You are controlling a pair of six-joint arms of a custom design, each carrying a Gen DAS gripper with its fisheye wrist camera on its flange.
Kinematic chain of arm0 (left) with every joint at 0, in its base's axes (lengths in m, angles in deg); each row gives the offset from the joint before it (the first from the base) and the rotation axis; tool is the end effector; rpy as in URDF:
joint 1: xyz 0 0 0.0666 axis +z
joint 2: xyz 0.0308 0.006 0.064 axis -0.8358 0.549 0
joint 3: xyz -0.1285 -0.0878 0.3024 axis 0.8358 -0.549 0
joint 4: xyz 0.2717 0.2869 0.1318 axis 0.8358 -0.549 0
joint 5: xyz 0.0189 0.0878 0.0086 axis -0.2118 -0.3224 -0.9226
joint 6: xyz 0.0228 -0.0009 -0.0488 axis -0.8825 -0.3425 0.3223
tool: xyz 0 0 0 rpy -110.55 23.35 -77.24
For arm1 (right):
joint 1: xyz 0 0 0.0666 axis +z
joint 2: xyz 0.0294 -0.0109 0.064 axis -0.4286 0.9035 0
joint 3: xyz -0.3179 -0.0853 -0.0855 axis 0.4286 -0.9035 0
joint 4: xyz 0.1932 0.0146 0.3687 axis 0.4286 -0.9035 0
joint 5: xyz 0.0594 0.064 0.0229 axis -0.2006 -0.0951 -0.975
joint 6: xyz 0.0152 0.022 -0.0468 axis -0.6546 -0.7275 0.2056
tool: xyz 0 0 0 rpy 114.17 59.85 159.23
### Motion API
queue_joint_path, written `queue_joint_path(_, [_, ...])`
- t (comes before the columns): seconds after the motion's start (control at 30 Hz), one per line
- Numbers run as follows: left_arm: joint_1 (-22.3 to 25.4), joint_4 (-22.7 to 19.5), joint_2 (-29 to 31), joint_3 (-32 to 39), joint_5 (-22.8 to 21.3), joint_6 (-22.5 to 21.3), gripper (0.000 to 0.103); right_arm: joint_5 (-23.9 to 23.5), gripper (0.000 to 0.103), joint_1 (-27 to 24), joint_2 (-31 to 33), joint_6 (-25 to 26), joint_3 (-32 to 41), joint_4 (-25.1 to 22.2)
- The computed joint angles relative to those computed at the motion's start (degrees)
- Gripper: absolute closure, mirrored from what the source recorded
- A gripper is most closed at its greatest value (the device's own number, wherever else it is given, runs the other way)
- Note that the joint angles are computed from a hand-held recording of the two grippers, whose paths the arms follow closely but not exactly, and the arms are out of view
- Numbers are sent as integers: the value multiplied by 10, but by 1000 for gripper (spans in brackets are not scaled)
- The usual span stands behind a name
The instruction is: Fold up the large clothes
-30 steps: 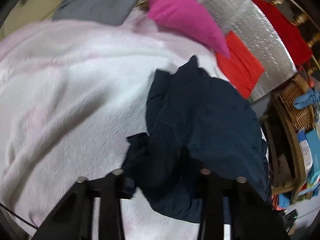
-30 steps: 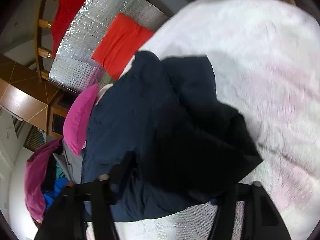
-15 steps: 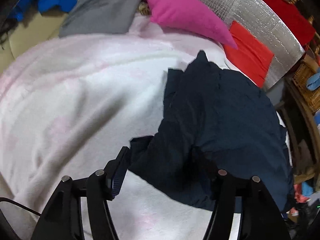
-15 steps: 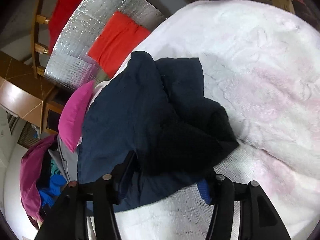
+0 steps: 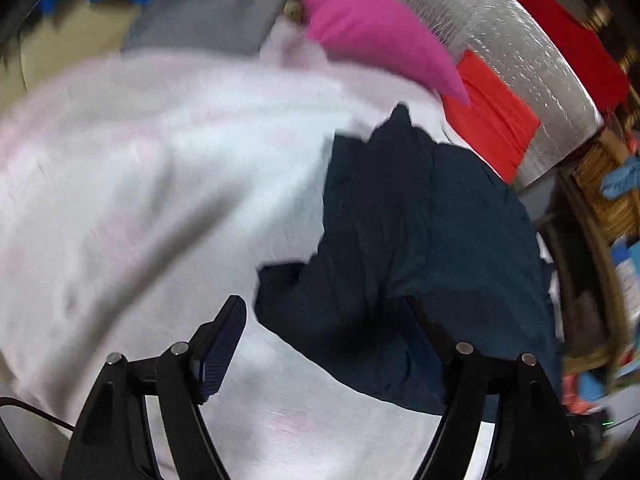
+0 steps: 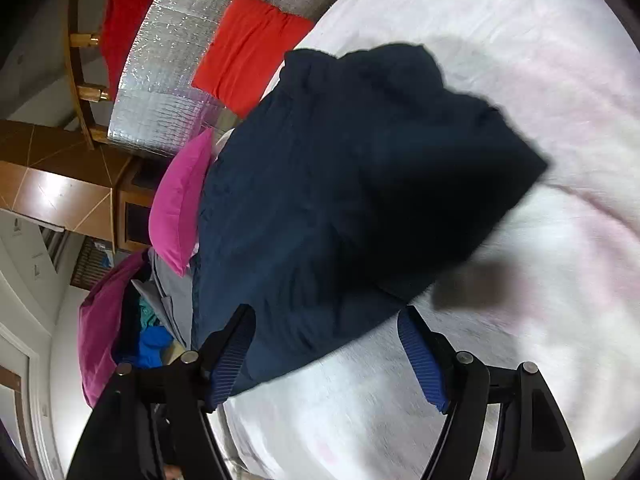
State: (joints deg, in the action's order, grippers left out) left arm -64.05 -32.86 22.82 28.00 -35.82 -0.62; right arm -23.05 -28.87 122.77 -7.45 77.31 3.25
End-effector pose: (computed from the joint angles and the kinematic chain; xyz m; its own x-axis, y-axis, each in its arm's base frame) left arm 0.4481 -0.0567 0.5471 -0.5523 -0.7192 -0.4216 -0.5371 0.6938 -0.4798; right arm 0.5720 -0.0102 0.4976 -0.8890 0.4123 -0.1992 0.1020 0.6024 0.7916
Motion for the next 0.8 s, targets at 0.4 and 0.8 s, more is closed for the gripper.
queue_joint_path(0.4, [-10, -16, 27, 29, -31, -17, 47, 79, 51, 25, 11, 23, 43, 43])
queue_joint_path(0.8, [-64, -61, 37, 87, -245, -84, 35, 104, 45, 6, 35, 141, 123, -136])
